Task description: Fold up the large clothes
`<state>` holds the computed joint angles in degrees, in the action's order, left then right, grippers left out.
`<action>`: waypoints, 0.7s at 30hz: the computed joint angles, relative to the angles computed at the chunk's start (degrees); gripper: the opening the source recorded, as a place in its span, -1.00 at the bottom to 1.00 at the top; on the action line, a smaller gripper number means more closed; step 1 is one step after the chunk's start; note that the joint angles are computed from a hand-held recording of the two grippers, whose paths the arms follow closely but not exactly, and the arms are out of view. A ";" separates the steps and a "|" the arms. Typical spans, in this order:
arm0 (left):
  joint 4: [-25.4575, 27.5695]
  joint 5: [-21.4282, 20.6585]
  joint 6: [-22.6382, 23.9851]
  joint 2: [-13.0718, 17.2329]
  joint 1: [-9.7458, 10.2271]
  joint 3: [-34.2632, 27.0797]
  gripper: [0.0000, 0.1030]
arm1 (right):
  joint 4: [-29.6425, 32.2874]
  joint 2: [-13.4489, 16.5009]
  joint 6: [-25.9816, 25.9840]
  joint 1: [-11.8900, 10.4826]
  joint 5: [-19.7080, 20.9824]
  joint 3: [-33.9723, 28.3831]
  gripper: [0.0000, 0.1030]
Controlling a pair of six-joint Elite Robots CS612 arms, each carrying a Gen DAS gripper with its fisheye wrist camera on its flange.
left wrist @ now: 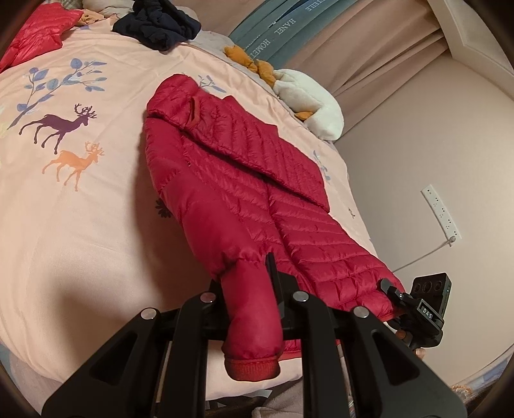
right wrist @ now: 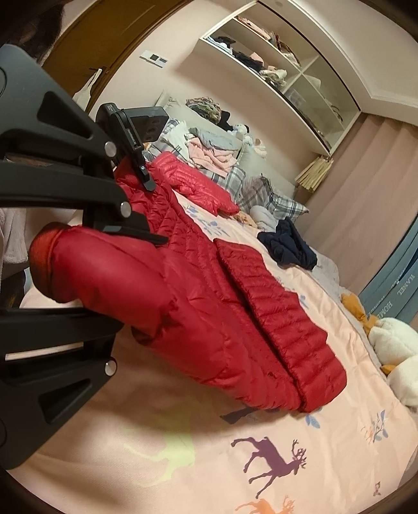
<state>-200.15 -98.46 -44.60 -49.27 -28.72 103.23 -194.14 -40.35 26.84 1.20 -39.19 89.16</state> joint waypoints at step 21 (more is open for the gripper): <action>-2.93 -3.01 3.28 -0.50 0.89 -1.17 -0.72 | -7.58 -0.39 0.99 -0.79 5.60 0.15 -0.67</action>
